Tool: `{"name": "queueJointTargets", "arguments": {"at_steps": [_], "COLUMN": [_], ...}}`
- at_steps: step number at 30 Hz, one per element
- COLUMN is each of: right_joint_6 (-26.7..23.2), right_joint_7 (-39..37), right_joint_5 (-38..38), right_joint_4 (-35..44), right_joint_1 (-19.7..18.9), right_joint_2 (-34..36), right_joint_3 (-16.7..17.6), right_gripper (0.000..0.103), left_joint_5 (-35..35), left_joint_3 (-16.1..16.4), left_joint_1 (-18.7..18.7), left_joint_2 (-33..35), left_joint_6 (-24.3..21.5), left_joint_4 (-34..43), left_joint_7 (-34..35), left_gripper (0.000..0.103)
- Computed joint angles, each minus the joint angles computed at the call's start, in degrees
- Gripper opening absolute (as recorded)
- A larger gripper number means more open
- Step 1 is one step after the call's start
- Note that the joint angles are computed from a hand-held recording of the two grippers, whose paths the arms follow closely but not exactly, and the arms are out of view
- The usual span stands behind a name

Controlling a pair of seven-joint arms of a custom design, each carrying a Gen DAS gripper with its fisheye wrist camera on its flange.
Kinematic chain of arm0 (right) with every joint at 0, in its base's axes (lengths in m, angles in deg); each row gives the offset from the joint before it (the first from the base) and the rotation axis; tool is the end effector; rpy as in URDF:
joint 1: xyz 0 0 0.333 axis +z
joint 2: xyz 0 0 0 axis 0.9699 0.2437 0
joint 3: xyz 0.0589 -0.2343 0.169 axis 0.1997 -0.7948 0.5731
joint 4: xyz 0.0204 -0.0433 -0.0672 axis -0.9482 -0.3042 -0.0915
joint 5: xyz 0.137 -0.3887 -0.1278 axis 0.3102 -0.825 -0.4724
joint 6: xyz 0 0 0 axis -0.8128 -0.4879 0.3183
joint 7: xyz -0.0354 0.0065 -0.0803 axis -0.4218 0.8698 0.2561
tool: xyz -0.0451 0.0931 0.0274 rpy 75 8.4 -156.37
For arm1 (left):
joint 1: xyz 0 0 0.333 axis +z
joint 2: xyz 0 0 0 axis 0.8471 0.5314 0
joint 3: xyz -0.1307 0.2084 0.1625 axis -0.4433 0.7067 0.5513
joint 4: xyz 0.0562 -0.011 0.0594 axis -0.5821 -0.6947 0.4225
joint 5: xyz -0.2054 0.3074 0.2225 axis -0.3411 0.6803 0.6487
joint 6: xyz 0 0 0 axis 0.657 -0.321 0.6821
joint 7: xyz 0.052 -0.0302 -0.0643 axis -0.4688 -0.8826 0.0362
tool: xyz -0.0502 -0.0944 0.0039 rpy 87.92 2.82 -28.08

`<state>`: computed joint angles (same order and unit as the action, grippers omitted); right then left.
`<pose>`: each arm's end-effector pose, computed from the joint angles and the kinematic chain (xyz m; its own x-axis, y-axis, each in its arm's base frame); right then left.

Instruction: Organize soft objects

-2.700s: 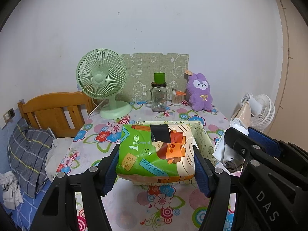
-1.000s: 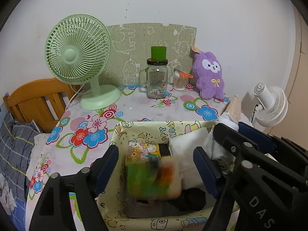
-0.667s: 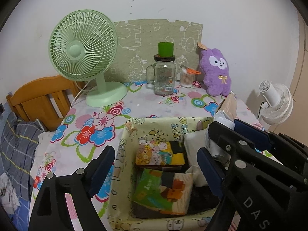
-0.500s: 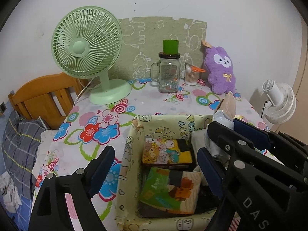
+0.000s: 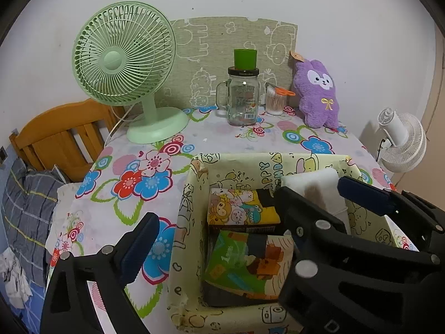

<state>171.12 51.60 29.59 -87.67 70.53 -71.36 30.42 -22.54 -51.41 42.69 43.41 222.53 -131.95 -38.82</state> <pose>0.4271 0.2528 0.3721 0.2148 -0.9625 -0.1659 -0.6862 -0.0278 -0.7268 0.3998 -0.3339 0.3748 -0.0563 -0.9984 -0.0078 -0.6879 0.0444 -0.7245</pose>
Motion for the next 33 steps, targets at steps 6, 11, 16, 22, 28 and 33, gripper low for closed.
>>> {"name": "queueJointTargets", "arguments": {"at_steps": [6, 11, 16, 22, 28, 33], "right_joint_6": [-1.0, -2.1, -2.6, -4.2, -6.8, -11.4], "right_joint_7": [3.1, 5.7, 7.7, 10.2, 13.8, 18.6], "right_joint_5": [-0.2, -1.1, -1.9, -2.4, -3.2, -4.7], "right_joint_4": [-2.0, -3.9, -6.2, -9.3, -12.9, -15.9], "right_joint_1": [-3.4, -4.0, -2.2, -0.1, 2.4, 4.4], "right_joint_2": [-4.5, -8.9, -13.2, -19.8, -28.0, -36.6], "right_joint_3": [4.0, 4.9, 3.5, 2.6, 2.0, 2.0], "right_gripper": [0.083, 0.09, 0.092, 0.093, 0.096, 0.096], "left_joint_5": [0.0, -0.7, -1.3, -2.2, -4.5, -7.2], "left_joint_3": [-0.5, -1.0, -1.9, -3.3, -4.8, -5.9], "left_joint_1": [-0.2, -0.4, -0.5, -0.6, -1.1, -1.5], "left_joint_2": [-1.4, -2.8, -5.4, -9.7, -15.8, -21.3], "left_joint_6": [-0.1, -0.1, -0.4, -0.8, -1.5, -2.4], "left_joint_4": [-0.8, -1.5, -2.6, -4.8, -7.9, -10.6], "left_joint_7": [-1.2, -1.6, -1.9, -2.3, -2.1, -1.5], "left_gripper": [0.1, 0.102, 0.103, 0.103, 0.103, 0.103]}}
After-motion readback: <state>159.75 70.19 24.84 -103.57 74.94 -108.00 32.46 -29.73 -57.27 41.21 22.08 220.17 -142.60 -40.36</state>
